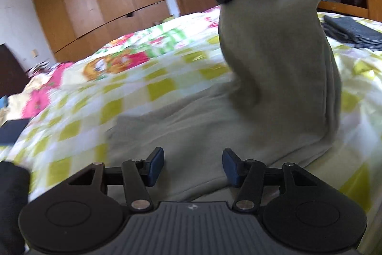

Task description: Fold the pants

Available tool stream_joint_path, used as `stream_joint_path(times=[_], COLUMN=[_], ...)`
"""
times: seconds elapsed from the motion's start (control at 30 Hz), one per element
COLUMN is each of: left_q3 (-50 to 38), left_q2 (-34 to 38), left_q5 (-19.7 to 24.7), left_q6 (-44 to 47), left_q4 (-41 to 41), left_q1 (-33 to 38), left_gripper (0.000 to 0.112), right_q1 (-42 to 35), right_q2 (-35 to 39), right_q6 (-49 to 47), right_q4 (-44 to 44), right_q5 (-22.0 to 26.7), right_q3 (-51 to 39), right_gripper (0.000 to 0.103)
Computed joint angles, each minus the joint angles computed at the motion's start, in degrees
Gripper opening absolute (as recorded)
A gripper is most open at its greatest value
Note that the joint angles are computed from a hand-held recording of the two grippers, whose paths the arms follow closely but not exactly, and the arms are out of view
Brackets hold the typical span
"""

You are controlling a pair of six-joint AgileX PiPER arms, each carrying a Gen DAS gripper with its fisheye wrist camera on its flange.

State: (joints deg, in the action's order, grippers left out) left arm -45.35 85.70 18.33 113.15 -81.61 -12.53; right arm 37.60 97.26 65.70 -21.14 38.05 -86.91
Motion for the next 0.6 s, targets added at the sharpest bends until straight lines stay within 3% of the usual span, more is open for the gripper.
stream_joint_path(times=[0.07, 0.17, 0.27, 0.4, 0.6], left_q3=[-0.91, -0.55, -2.90, -5.37, -7.27], left_q2=[0.86, 2.01, 4.42, 7.03, 8.57], left_q5=[3.25, 6.06, 9.81, 14.33, 17.16], left_q6=[-4.02, -1.43, -7.50, -12.07, -17.09], left_q4=[4.51, 1.19, 4.92, 8.53, 11.86], left_q1=[5.35, 10.87, 13.96, 16.82, 17.70], left_gripper=[0.068, 0.069, 0.071, 0.071, 0.071], right_q1=[0.94, 2.33, 4.19, 5.53, 6.76], right_q2=[8.05, 18.97, 25.67, 29.63, 33.09], right_q6=[-6.12, -10.93, -11.71, -12.19, -11.26], right_q4=[4.97, 9.73, 9.79, 9.70, 7.99], right_q5=[2.88, 9.63, 15.64, 21.06, 26.04], right_q3=[-9.26, -22.72, -31.18, -37.06, -44.64], right_gripper=[0.006, 0.007, 0.007, 0.007, 0.007])
